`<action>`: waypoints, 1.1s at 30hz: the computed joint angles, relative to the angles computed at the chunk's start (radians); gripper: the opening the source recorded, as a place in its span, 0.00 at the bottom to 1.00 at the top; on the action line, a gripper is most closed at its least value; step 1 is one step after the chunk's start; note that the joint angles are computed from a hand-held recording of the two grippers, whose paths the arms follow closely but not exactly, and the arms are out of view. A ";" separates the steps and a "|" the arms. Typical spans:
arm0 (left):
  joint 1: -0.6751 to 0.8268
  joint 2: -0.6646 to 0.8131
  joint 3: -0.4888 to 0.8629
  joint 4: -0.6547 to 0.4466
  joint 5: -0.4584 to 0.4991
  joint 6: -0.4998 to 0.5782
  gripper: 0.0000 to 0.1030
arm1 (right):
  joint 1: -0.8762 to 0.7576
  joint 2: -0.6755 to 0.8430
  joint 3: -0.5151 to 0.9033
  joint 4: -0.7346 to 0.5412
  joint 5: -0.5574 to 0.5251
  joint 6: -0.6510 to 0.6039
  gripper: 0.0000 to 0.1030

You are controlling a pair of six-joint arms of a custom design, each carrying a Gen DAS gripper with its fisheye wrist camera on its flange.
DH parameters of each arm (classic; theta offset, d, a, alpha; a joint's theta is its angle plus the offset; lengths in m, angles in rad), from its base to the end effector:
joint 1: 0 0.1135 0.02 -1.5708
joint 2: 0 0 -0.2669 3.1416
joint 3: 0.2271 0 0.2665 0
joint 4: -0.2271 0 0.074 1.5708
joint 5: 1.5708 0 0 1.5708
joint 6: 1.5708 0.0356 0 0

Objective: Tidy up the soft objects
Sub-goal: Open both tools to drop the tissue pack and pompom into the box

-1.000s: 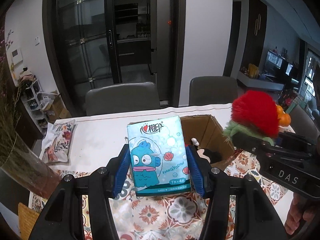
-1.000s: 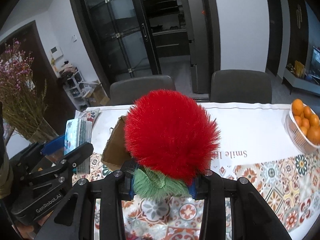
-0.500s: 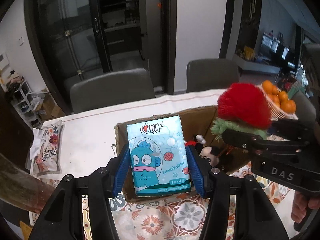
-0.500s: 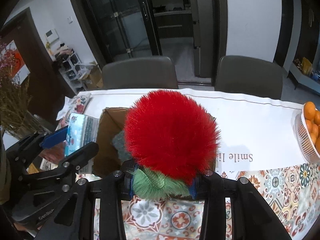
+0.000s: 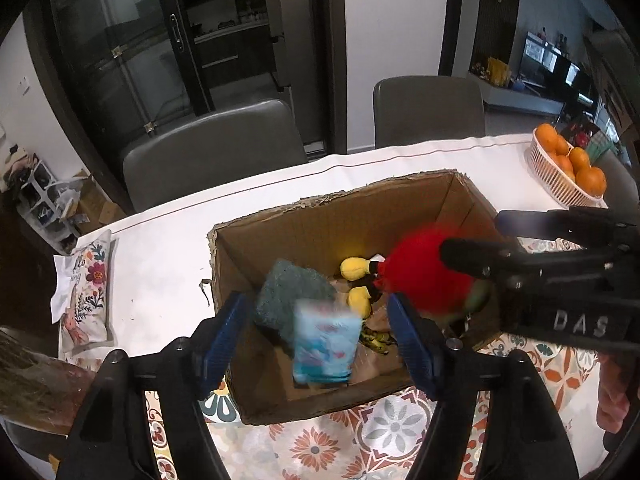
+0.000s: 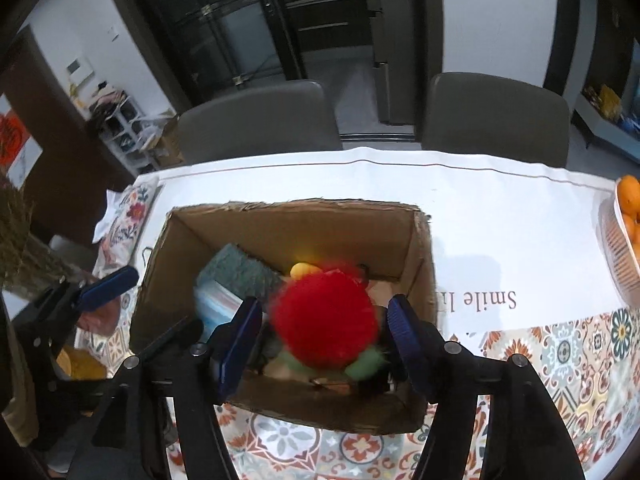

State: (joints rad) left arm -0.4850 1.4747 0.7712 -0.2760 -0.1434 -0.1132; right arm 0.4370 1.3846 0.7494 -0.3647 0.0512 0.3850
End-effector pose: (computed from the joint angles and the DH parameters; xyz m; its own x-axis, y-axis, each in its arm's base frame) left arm 0.2608 -0.1317 0.1663 -0.7739 0.2815 -0.5673 0.3055 0.9506 0.0549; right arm 0.2494 0.1145 0.1778 -0.8559 0.0142 -0.5170 -0.0822 0.9832 0.1630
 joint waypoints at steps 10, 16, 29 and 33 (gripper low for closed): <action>-0.036 -0.212 -0.092 -0.044 -0.070 -0.043 0.70 | 0.144 -0.236 -0.056 -0.082 0.226 0.067 0.65; -0.084 -0.419 -0.149 -0.141 -0.127 -0.069 0.70 | 0.302 -0.399 -0.070 -0.209 0.376 0.154 0.65; -0.302 -0.777 -0.180 -0.435 -0.310 -0.143 0.70 | 0.791 -0.521 -0.022 -0.593 0.733 0.590 0.65; -0.442 -0.858 -0.177 -0.547 -0.418 -0.233 0.70 | 0.974 -0.472 0.022 -0.772 0.831 0.840 0.65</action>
State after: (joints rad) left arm -0.9268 0.6168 0.5945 -0.8231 -0.5615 -0.3465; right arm 1.4115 0.9123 0.7716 -1.1365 0.8827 1.2254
